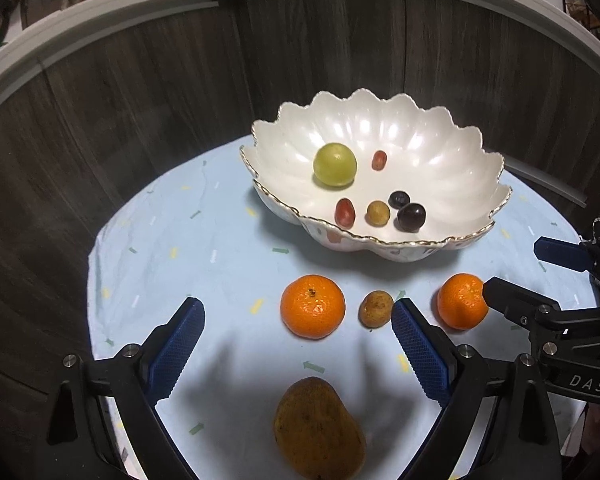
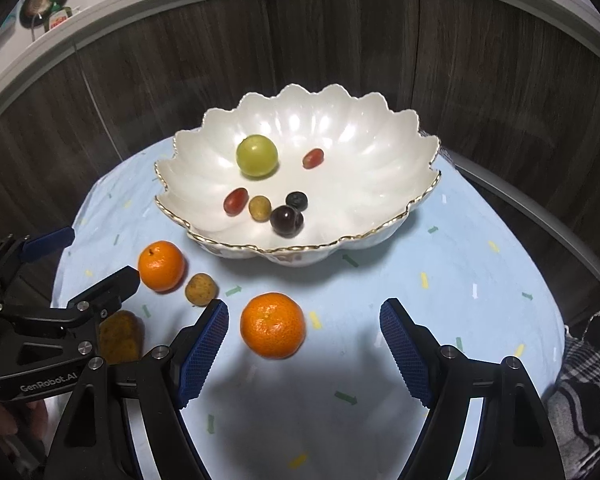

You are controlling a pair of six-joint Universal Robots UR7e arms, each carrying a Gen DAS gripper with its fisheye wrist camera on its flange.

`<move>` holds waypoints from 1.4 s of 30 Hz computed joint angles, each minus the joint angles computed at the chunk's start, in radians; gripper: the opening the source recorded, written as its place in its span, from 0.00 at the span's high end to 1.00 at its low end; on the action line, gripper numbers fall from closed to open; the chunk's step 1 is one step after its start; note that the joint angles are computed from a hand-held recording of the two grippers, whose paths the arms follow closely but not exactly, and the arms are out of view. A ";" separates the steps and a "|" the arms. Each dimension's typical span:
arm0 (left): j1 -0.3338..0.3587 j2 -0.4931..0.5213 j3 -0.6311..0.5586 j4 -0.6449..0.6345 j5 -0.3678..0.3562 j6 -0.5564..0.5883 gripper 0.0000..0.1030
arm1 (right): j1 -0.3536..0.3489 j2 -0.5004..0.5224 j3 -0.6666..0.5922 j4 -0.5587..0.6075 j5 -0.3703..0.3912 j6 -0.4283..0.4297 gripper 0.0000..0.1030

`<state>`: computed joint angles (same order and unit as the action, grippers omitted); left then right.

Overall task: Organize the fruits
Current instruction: 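Withdraw both open tools from the bowl toward the oranges, then close the left tool on an orange while the right tool grips another orange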

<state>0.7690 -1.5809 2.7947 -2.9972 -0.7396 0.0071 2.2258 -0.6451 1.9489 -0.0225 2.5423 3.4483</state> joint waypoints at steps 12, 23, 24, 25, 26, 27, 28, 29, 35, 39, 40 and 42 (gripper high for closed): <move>0.139 0.130 -0.062 -0.145 -0.098 0.187 0.17 | -0.018 0.077 -0.069 0.074 0.003 0.095 0.24; 0.232 0.214 -0.112 -0.182 -0.171 0.279 0.23 | -0.030 0.126 -0.113 0.104 0.023 0.117 0.24; 0.238 0.218 -0.115 -0.182 -0.177 0.283 0.25 | -0.031 0.130 -0.117 0.108 0.023 0.120 0.25; 0.246 0.223 -0.119 -0.185 -0.185 0.288 0.27 | -0.032 0.132 -0.119 0.109 0.023 0.121 0.25; 0.252 0.229 -0.123 -0.186 -0.189 0.290 0.28 | -0.033 0.134 -0.121 0.110 0.024 0.120 0.25; 0.257 0.235 -0.125 -0.190 -0.192 0.294 0.30 | -0.034 0.138 -0.124 0.112 0.025 0.120 0.27; 0.260 0.239 -0.126 -0.194 -0.195 0.296 0.31 | -0.036 0.139 -0.124 0.113 0.025 0.119 0.28; 0.265 0.244 -0.129 -0.196 -0.198 0.298 0.32 | -0.038 0.143 -0.125 0.113 0.025 0.118 0.30; 0.283 0.263 -0.138 -0.205 -0.211 0.306 0.37 | -0.049 0.158 -0.129 0.109 0.024 0.117 0.35; 0.285 0.260 -0.140 -0.201 -0.227 0.307 0.46 | -0.061 0.152 -0.116 0.096 -0.005 0.114 0.48; 0.285 0.257 -0.141 -0.194 -0.233 0.305 0.50 | -0.060 0.151 -0.115 0.091 -0.010 0.108 0.50; 0.282 0.252 -0.140 -0.184 -0.241 0.301 0.54 | -0.057 0.152 -0.114 0.087 -0.014 0.099 0.56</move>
